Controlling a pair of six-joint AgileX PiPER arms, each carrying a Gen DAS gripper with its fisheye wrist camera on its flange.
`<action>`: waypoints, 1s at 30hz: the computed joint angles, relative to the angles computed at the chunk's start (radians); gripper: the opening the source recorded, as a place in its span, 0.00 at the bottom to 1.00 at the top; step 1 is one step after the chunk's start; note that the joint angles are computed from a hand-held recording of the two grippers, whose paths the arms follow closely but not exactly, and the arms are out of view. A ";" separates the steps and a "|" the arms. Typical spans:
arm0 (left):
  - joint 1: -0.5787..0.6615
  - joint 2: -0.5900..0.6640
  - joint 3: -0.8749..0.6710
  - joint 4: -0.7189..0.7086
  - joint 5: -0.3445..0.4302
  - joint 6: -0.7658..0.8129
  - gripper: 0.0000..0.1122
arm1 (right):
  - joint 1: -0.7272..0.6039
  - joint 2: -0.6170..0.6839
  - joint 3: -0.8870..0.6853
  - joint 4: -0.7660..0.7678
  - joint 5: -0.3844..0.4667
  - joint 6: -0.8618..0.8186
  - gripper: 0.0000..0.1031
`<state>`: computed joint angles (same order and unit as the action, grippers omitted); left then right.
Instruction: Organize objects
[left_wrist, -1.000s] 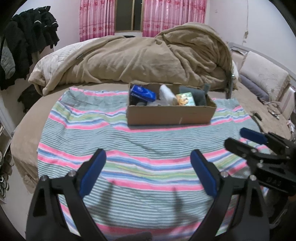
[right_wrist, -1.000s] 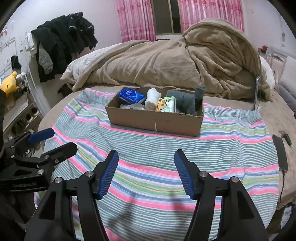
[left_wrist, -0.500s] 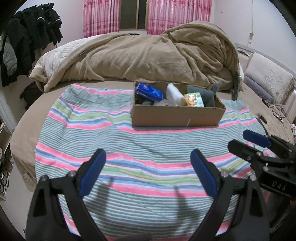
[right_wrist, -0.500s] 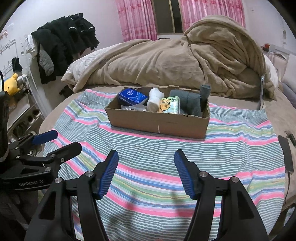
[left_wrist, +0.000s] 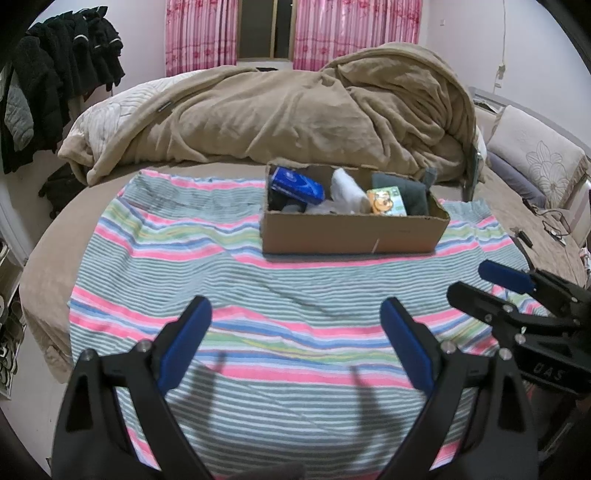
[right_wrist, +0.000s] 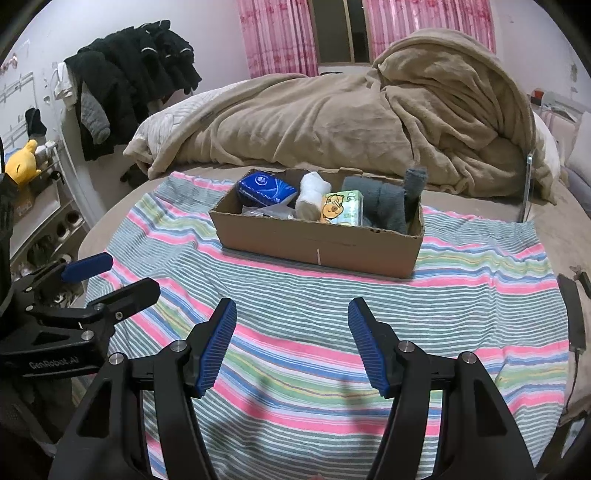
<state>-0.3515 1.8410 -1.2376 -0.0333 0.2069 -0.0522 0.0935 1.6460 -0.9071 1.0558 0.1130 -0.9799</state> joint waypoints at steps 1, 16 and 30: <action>0.000 0.001 -0.002 0.001 0.000 0.000 0.84 | -0.003 0.000 0.000 -0.013 0.003 0.011 0.64; -0.002 0.013 -0.020 -0.077 0.012 0.092 0.84 | -0.030 0.005 -0.005 -0.032 0.024 0.026 0.64; 0.013 0.041 -0.057 -0.145 0.032 0.158 0.84 | -0.046 0.026 -0.028 -0.124 0.047 0.113 0.64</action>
